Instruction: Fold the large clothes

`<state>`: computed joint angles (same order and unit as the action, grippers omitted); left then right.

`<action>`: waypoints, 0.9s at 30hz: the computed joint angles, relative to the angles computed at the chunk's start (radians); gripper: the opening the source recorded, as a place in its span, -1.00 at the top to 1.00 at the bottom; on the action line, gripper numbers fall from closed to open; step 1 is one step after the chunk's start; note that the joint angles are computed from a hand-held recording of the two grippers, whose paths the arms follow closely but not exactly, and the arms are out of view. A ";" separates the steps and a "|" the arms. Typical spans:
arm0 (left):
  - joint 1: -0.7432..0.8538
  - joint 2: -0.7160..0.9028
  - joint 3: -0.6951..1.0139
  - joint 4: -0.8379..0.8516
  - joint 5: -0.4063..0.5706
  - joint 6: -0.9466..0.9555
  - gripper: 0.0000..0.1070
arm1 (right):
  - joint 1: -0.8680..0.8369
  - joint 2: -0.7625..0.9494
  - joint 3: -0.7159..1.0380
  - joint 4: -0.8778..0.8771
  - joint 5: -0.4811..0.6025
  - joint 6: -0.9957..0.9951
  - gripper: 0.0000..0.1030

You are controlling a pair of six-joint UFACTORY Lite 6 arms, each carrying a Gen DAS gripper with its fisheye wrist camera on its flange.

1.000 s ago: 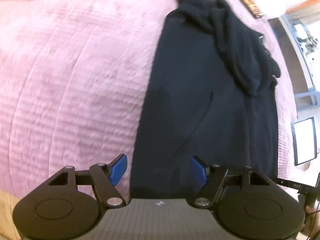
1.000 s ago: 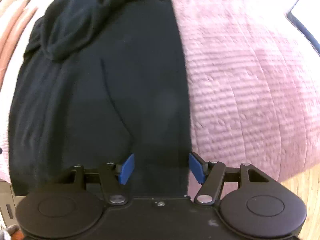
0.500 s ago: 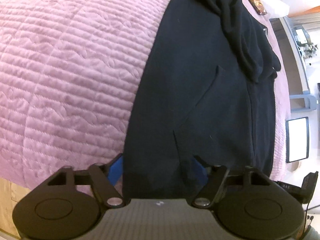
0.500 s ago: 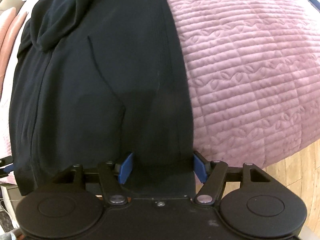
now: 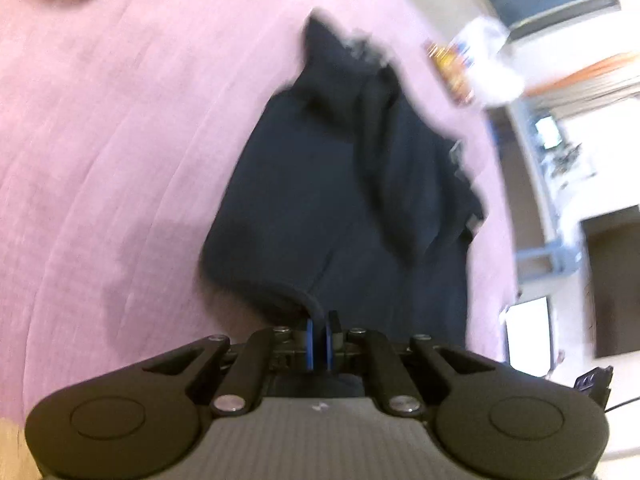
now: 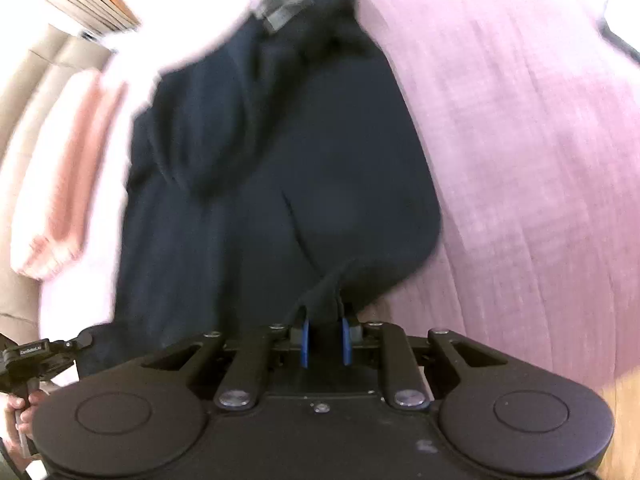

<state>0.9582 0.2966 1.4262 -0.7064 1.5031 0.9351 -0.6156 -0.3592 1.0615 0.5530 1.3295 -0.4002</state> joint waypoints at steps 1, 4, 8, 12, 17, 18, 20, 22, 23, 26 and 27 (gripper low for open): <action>-0.027 0.016 0.037 -0.043 -0.003 -0.020 0.88 | 0.015 0.056 0.056 0.020 -0.030 0.001 0.62; -0.147 0.110 0.188 -0.175 -0.060 -0.059 0.88 | 0.079 0.261 0.220 0.087 -0.173 -0.031 0.62; -0.345 0.298 0.440 -0.299 -0.283 -0.194 0.67 | 0.170 0.612 0.551 0.080 -0.398 0.075 0.48; -0.463 0.375 0.522 -0.342 -0.510 -0.268 0.01 | 0.151 0.880 0.887 0.045 -0.407 0.209 0.06; -0.536 0.416 0.562 -0.244 -0.589 -0.315 -0.08 | 0.163 0.940 0.938 -0.022 -0.354 0.165 -0.07; -0.551 0.451 0.615 -0.205 -0.591 -0.344 -0.08 | 0.163 0.960 0.945 -0.023 -0.339 0.139 -0.07; -0.565 0.443 0.613 -0.145 -0.604 -0.334 -0.08 | 0.177 1.023 1.012 -0.044 -0.304 0.111 -0.08; -0.606 0.498 0.705 -0.056 -0.613 -0.365 -0.09 | 0.197 1.089 1.090 -0.061 -0.274 0.075 -0.36; -0.626 0.525 0.744 -0.023 -0.620 -0.371 -0.11 | 0.210 1.122 1.133 -0.069 -0.269 0.059 -0.40; -0.683 0.603 0.875 0.082 -0.635 -0.398 -0.15 | 0.229 1.216 1.262 -0.090 -0.250 0.016 -0.41; -0.694 0.638 0.941 0.109 -0.619 -0.422 -0.16 | 0.230 1.259 1.326 -0.091 -0.233 0.019 -0.41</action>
<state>0.2637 0.9344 2.3672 -0.5971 0.8838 0.5136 -0.3853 0.8999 2.3875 0.4617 1.0964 -0.3814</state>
